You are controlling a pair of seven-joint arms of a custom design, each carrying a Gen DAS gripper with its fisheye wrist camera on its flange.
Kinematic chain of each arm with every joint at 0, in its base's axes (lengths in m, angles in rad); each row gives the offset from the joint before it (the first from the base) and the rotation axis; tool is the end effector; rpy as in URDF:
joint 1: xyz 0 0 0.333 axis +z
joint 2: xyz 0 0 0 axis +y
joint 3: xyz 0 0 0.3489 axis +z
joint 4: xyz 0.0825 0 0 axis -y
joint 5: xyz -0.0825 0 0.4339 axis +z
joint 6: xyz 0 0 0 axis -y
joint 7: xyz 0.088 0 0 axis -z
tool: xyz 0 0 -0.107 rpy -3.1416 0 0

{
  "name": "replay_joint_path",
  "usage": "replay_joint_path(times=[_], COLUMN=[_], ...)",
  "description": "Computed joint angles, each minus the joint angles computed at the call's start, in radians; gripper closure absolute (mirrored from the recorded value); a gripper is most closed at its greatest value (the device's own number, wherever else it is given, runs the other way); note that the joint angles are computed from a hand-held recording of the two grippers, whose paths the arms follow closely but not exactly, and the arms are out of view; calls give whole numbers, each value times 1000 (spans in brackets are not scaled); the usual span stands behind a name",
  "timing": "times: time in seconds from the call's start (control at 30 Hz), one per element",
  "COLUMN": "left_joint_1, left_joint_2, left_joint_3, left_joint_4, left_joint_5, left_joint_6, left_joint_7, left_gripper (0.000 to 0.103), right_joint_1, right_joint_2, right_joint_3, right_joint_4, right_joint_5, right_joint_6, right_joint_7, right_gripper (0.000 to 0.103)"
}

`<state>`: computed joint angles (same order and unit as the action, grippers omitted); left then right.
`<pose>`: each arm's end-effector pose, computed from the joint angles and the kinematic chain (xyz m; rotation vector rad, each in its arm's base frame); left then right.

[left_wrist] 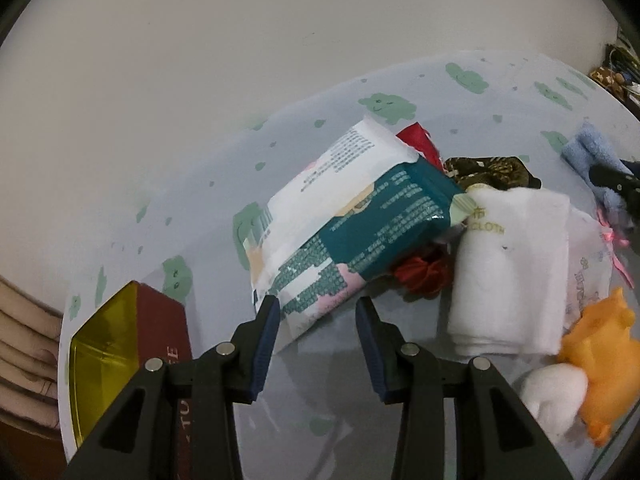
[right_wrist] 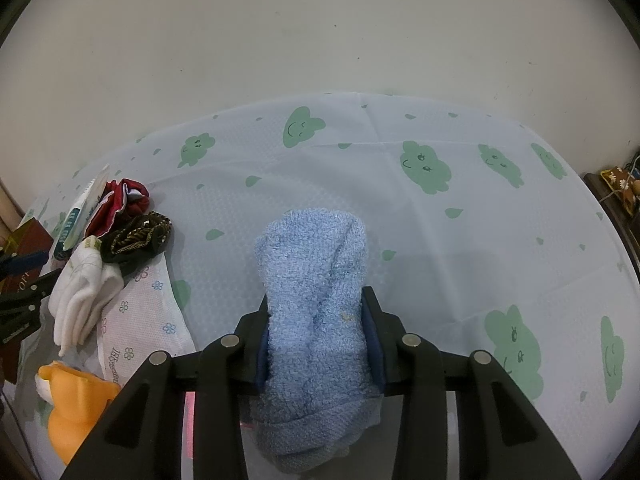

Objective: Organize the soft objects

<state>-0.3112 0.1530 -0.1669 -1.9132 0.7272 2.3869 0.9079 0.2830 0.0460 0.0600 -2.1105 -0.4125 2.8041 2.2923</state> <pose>0.6031 -0.3005 0.4610 -1.5313 2.0103 -0.2431 0.5947 0.2322 0.4712 -1.7632 1.8253 -0.5350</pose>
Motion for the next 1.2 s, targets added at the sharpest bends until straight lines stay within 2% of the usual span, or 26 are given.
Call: replay_joint_path(times=[0.1, 0.23, 0.4, 0.6, 0.7, 0.8, 0.97, 1.03, 1.07, 1.1, 1.2], left_joint_1=[-6, -9, 6, -2, 9, 33, 101, 110, 115, 114, 102], left_joint_2=[11, 27, 15, 9, 5, 3, 9, 6, 6, 6, -3], left_joint_3=[6, 11, 17, 28, 22, 15, -12, -16, -19, -16, -1], left_joint_4=[5, 21, 15, 23, 26, 31, 48, 48, 50, 54, 57], left_joint_5=[50, 59, 12, 116, 104, 2, -441, -559, -611, -638, -636], left_joint_6=[11, 12, 52, 28, 37, 61, 112, 128, 133, 130, 115], left_joint_7=[-24, -31, -31, -114, -106, -56, 105, 139, 167, 172, 136], left_gripper=[62, 62, 62, 62, 62, 62, 62, 62, 52, 44, 44], right_joint_1=[-1, -1, 3, 5, 5, 6, 6, 6, 6, 6, 5], right_joint_2=[0, 1, 1, 3, 3, 4, 4, 3, 4, 4, 2], right_joint_3=[0, 1, 2, 3, 3, 3, 3, 3, 3, 3, 3], right_joint_4=[-1, 2, 6, 9, 10, 12, 12, 12, 12, 11, 9], right_joint_5=[3, 9, 1, -1, 0, -2, -3, -5, -4, -2, 0], right_joint_6=[1, -2, -14, -20, -21, -23, -24, -25, -24, -23, -23], right_joint_7=[-3, -15, -20, -24, -24, -22, -21, -20, -21, -23, -25], right_gripper=[65, 62, 59, 58, 57, 57, 57, 56, 56, 56, 56])
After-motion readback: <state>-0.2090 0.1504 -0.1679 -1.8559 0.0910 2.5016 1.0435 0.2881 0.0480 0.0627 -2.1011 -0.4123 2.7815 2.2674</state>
